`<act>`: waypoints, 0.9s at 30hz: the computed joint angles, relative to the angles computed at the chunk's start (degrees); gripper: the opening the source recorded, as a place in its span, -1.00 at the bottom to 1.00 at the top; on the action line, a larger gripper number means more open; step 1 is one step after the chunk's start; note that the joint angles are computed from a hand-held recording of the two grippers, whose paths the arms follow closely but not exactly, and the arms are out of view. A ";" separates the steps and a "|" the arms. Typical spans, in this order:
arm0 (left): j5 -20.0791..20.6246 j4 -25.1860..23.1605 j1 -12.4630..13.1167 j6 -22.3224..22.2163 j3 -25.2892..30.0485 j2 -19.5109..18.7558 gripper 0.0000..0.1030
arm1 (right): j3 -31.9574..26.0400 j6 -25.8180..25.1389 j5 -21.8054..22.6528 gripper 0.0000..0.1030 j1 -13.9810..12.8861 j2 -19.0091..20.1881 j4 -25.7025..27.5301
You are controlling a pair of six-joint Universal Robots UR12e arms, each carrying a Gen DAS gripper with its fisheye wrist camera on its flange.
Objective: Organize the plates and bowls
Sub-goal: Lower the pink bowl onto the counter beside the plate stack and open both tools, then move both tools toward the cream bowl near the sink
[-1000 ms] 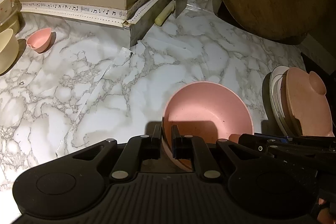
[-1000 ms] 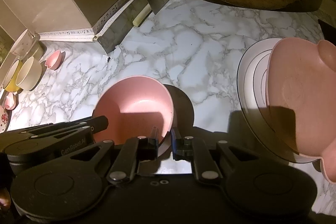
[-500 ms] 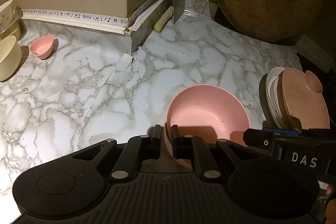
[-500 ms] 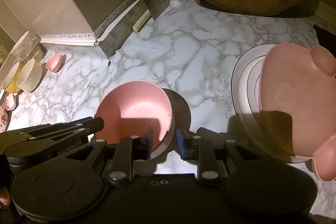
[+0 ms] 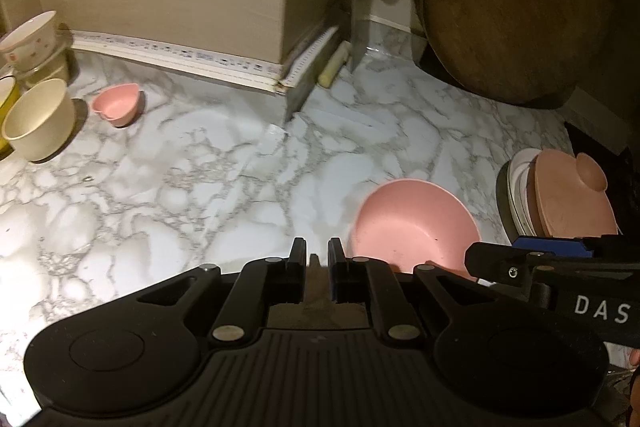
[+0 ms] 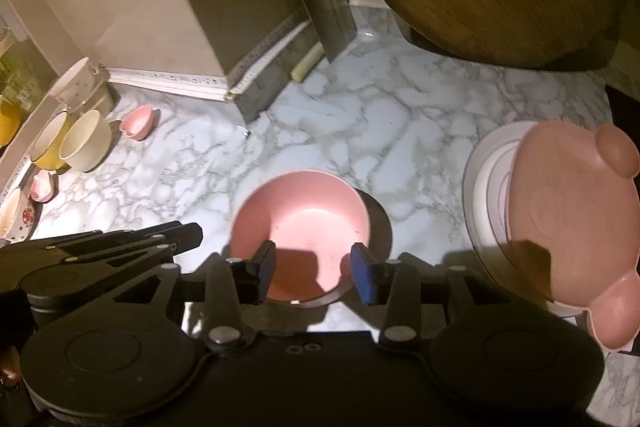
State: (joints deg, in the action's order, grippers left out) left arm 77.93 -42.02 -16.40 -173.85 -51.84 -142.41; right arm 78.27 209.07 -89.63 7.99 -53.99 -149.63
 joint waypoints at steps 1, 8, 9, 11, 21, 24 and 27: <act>-0.01 0.28 0.18 -0.24 -0.34 0.23 -0.80 | -0.30 -0.24 0.05 -0.12 0.14 0.07 -0.05; 0.38 2.51 1.69 -2.18 -2.45 1.73 -0.78 | -3.23 -2.72 -0.04 0.12 1.45 1.15 0.24; 0.51 2.92 1.91 -2.51 -2.69 1.90 -0.78 | -3.77 -3.21 0.01 0.14 1.65 1.37 0.34; 0.69 3.87 2.35 -3.25 -3.28 2.27 -0.77 | -4.74 -4.09 0.20 0.17 2.00 1.78 0.44; 3.09 5.86 4.30 -6.68 -2.77 1.93 -0.63 | -12.37 -9.77 3.23 0.40 3.32 5.82 0.90; 5.02 6.01 4.61 -8.08 -1.10 0.81 -0.24 | -15.84 -11.80 4.66 0.49 3.36 7.80 2.28; 7.74 5.36 4.82 -9.75 1.49 -0.78 0.14 | -20.13 -13.85 6.63 0.55 3.23 10.32 4.41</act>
State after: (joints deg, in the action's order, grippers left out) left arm 85.66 -36.67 -11.58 -183.60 -50.36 -143.19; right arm 58.14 195.22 -83.00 11.21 -43.67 -145.22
